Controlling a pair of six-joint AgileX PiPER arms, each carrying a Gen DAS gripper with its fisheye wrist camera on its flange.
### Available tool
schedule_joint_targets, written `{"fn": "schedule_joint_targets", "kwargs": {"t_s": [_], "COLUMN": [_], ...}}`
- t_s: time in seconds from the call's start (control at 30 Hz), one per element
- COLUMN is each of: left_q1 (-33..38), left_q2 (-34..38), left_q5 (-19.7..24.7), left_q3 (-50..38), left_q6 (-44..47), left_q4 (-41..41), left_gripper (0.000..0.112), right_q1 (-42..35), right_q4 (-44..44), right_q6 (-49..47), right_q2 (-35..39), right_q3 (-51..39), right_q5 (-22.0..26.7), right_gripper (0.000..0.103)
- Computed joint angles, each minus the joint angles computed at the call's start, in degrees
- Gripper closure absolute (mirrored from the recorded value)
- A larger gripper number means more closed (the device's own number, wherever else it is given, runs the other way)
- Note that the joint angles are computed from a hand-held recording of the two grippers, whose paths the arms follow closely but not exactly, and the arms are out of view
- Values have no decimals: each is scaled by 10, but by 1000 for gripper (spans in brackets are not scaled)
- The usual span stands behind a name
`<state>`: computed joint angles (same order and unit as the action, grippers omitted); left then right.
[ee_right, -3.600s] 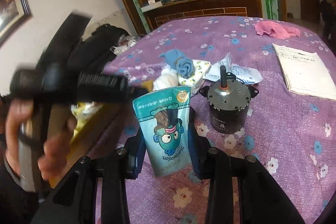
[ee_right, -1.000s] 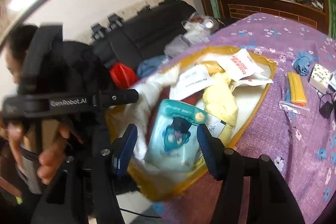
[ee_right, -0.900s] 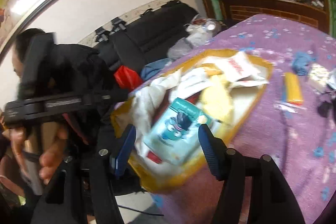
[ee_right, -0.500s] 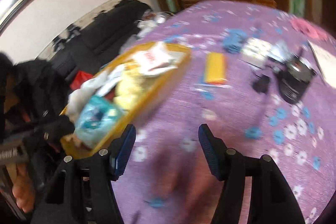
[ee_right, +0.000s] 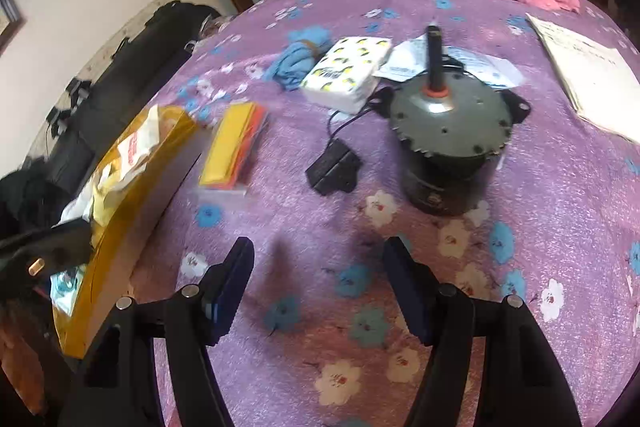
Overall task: Organize soft objects
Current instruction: 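Grasp the yellow sponge with the left tool, then carry the yellow sponge to the box while the right tool grasps the blue cloth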
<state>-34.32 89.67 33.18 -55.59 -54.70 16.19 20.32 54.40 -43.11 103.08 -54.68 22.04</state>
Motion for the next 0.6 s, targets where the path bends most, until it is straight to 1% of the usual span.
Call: {"fn": "schedule_joint_targets", "kwargs": {"t_s": [0.07, 0.13, 0.17, 0.2, 0.27, 0.33, 0.37, 0.43, 0.5, 0.57, 0.6], "left_q1": [17, 42, 49, 49, 49, 53, 56, 46, 45, 42, 37], "left_q2": [80, 149, 173, 198, 247, 286, 289, 279, 263, 219, 200], "left_q5": [31, 64, 74, 91, 134, 161, 159, 139, 123, 73, 59], "left_q3": [-82, -160, -190, -221, -280, -321, -319, -297, -274, -216, -194], "left_q6": [39, 99, 127, 134, 103, 112, 110, 95, 90, 87, 75], "left_q4": [-9, -71, -86, -78, -45, -42, -49, -26, -36, -49, -43], "left_gripper": [64, 65, 64, 64, 64, 65, 66, 72, 76, 77, 77], "right_q1": [1, 8, 7, 3, 0, 3, 5, 6, 8, 7, 5], "right_q4": [19, 0, 0, 2, 10, 4, -5, -8, -10, -2, 3], "right_q6": [-15, 6, 7, 3, -4, 0, 8, 11, 14, 7, 1], "right_q2": [-1, -4, -4, -5, -5, -7, -8, -8, -7, -7, -8], "right_q3": [7, 11, 10, 11, 12, 14, 15, 13, 12, 13, 15], "right_q5": [-5, -17, -16, -12, -10, -14, -18, -17, -18, -17, -16], "right_gripper": [39, 43, 44, 44, 44, 44, 44, 44, 44, 44, 44]}}
